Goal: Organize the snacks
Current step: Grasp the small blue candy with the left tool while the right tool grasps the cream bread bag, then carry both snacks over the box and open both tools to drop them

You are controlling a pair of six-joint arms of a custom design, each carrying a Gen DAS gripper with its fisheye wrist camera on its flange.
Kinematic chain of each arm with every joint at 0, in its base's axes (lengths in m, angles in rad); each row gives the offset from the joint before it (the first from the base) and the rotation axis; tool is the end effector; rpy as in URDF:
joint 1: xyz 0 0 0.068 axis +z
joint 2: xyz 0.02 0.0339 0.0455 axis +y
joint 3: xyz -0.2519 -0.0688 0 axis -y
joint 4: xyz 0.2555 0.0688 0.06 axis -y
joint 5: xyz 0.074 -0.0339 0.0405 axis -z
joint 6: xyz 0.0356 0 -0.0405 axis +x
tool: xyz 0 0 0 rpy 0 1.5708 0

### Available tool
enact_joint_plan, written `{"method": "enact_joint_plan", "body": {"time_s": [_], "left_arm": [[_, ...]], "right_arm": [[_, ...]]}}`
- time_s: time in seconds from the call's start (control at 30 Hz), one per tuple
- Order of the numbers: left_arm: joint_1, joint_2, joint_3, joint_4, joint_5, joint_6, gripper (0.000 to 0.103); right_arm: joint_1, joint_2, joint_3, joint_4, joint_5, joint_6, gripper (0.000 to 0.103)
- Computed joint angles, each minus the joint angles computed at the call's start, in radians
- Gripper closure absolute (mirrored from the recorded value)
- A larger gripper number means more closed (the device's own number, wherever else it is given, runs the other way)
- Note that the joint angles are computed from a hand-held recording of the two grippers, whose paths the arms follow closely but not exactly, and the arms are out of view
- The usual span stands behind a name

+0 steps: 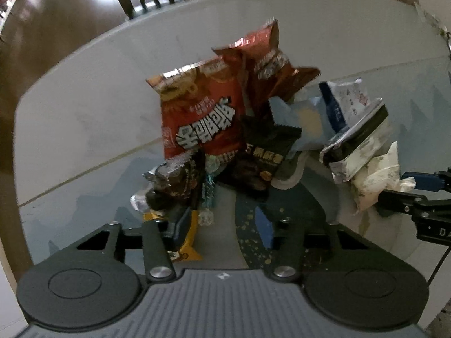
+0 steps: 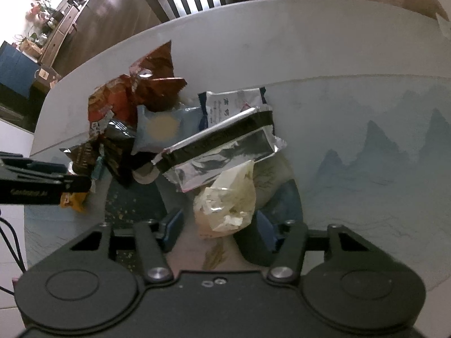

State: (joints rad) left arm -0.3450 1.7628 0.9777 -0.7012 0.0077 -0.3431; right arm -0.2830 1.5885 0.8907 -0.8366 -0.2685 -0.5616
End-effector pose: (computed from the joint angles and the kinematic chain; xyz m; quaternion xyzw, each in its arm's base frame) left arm 0.2827 -0.1019 0.1134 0.0011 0.9991 -0.0179 0.0385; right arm 0.2549 -0.0643 0.1389 -0.1400 0.9809 0.1147 0.0713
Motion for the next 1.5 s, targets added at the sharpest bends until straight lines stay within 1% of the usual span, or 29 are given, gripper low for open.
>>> {"method": "enact_joint_plan", "body": {"time_s": [0.07, 0.13, 0.2, 0.37, 0.47, 0.5, 0.53, 0.57, 0.6, 0.77, 0.9, 1.1, 1.23, 1.3, 1.4, 1.5], "left_arm": [[0.013, 0.035, 0.011, 0.013, 0.017, 0.021, 0.064], [0.019, 0.07, 0.021, 0.02, 0.026, 0.037, 0.064], [0.018, 0.101, 0.032, 0.025, 0.017, 0.045, 0.069], [0.031, 0.157, 0.054, 0.048, -0.003, 0.046, 0.07], [0.034, 0.174, 0.065, 0.058, -0.005, 0.047, 0.073], [0.034, 0.177, 0.069, 0.061, -0.001, 0.051, 0.075], [0.032, 0.178, 0.071, 0.065, -0.004, 0.05, 0.08], [0.029, 0.179, 0.074, 0.069, -0.009, 0.05, 0.087], [0.03, 0.18, 0.076, 0.073, -0.008, 0.05, 0.091], [0.025, 0.152, 0.047, 0.094, -0.014, 0.029, 0.092], [0.042, 0.083, -0.01, 0.104, -0.014, 0.009, 0.092], [0.042, -0.051, -0.062, 0.066, -0.017, -0.03, 0.092], [0.03, -0.136, -0.056, 0.009, -0.031, -0.076, 0.092], [0.02, -0.173, -0.066, 0.007, -0.036, -0.096, 0.092], [0.011, -0.259, -0.077, -0.032, -0.049, -0.118, 0.092], [-0.014, -0.315, -0.072, -0.064, -0.062, -0.152, 0.092]], "right_arm": [[-0.004, 0.019, 0.004, 0.003, -0.006, -0.006, 0.052], [-0.006, 0.034, 0.007, 0.006, -0.006, -0.006, 0.055], [-0.005, 0.04, 0.005, 0.012, -0.006, -0.012, 0.056], [-0.004, 0.055, 0.009, 0.019, -0.013, -0.014, 0.058], [-0.002, 0.053, 0.002, 0.026, -0.015, -0.019, 0.06], [0.0, 0.052, 0.0, 0.029, -0.015, -0.018, 0.06], [0.001, 0.051, -0.001, 0.03, -0.017, -0.018, 0.061], [0.001, 0.052, -0.001, 0.029, -0.021, -0.017, 0.061], [0.001, 0.05, -0.003, 0.029, -0.023, -0.017, 0.066], [-0.008, 0.037, -0.011, 0.019, -0.044, -0.027, 0.072], [-0.022, 0.01, -0.018, 0.007, -0.055, -0.038, 0.077], [-0.058, -0.05, -0.009, -0.065, -0.086, -0.069, 0.078], [-0.09, -0.111, 0.006, -0.135, -0.115, -0.105, 0.078], [-0.106, -0.143, 0.015, -0.171, -0.131, -0.121, 0.078], [-0.134, -0.19, 0.03, -0.227, -0.153, -0.151, 0.078], [-0.17, -0.242, 0.05, -0.302, -0.178, -0.194, 0.078]]}}
